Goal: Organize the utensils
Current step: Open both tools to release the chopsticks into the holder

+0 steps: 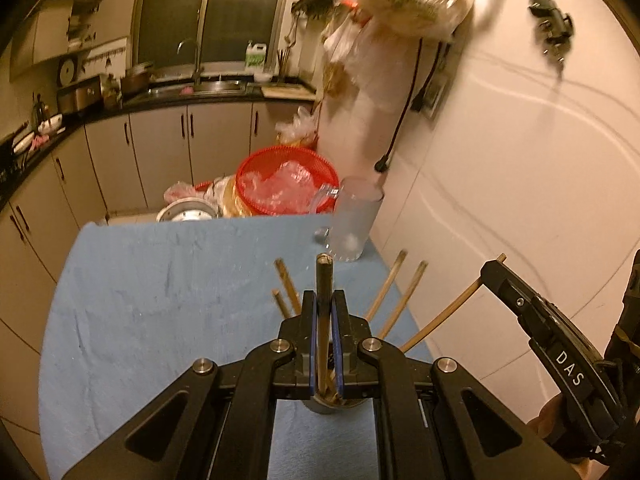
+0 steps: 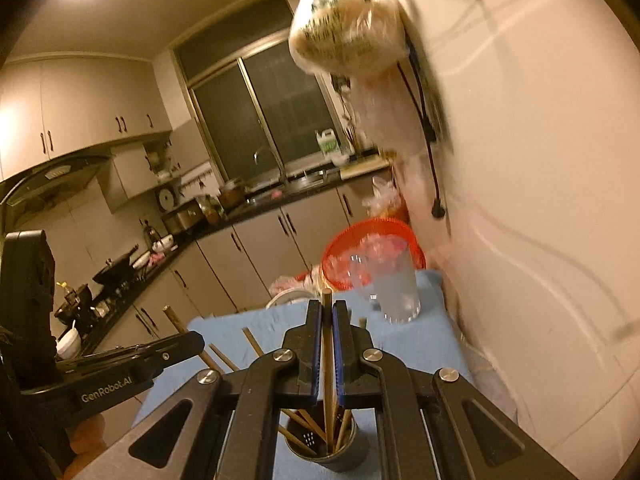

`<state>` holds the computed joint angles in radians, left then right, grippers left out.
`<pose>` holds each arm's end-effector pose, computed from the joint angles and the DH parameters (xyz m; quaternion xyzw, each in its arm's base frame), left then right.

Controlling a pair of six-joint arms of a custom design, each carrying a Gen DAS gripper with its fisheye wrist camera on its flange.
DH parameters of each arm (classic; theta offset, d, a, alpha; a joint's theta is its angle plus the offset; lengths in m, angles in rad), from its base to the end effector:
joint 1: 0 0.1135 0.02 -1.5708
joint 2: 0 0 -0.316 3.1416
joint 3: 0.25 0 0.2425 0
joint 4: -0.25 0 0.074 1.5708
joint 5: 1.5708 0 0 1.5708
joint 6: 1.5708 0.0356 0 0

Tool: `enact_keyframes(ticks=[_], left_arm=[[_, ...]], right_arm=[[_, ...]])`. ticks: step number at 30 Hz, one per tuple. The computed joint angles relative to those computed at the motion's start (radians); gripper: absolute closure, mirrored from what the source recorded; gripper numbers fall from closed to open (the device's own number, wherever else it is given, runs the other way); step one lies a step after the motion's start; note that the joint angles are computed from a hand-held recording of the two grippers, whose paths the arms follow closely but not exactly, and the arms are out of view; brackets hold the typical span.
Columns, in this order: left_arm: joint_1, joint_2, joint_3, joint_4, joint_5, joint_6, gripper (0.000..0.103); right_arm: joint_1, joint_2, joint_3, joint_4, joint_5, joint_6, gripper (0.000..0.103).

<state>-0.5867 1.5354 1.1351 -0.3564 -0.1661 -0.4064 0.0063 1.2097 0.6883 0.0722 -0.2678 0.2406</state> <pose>0.2763 -0.1766 0.3181 0.0497 0.9144 -0.1210 0.3832 0.2395 0.0109 0.2971 0.0276 0.8418 0.1771 0.5092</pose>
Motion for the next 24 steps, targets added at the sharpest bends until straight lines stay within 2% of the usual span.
enact_keyframes(ticks=[7,13,15,17,19,21,24], left_arm=[[0.024,0.015,-0.030,0.026,0.043,0.005,0.095],[0.043,-0.041,-0.049,0.010,0.076,0.002,0.094],[0.044,-0.093,-0.080,0.007,0.074,-0.003,0.093],[0.049,-0.148,-0.117,-0.002,0.072,-0.002,0.085],[0.055,-0.212,-0.164,-0.012,0.057,0.000,0.082],[0.069,-0.294,-0.227,-0.033,0.035,0.004,0.081],[0.118,-0.402,-0.318,-0.071,0.042,0.011,0.081]], right_arm=[[0.005,0.077,-0.001,0.016,-0.003,0.011,0.096],[-0.029,0.044,0.001,-0.019,-0.047,0.032,0.094],[-0.037,-0.017,-0.014,-0.039,-0.059,0.035,0.094],[-0.040,-0.079,-0.044,-0.053,-0.086,0.036,0.092],[-0.020,-0.136,-0.075,-0.072,-0.095,0.042,0.088],[0.046,-0.185,-0.116,-0.089,-0.072,0.046,0.083],[0.207,-0.220,-0.177,-0.108,0.021,0.061,0.082]])
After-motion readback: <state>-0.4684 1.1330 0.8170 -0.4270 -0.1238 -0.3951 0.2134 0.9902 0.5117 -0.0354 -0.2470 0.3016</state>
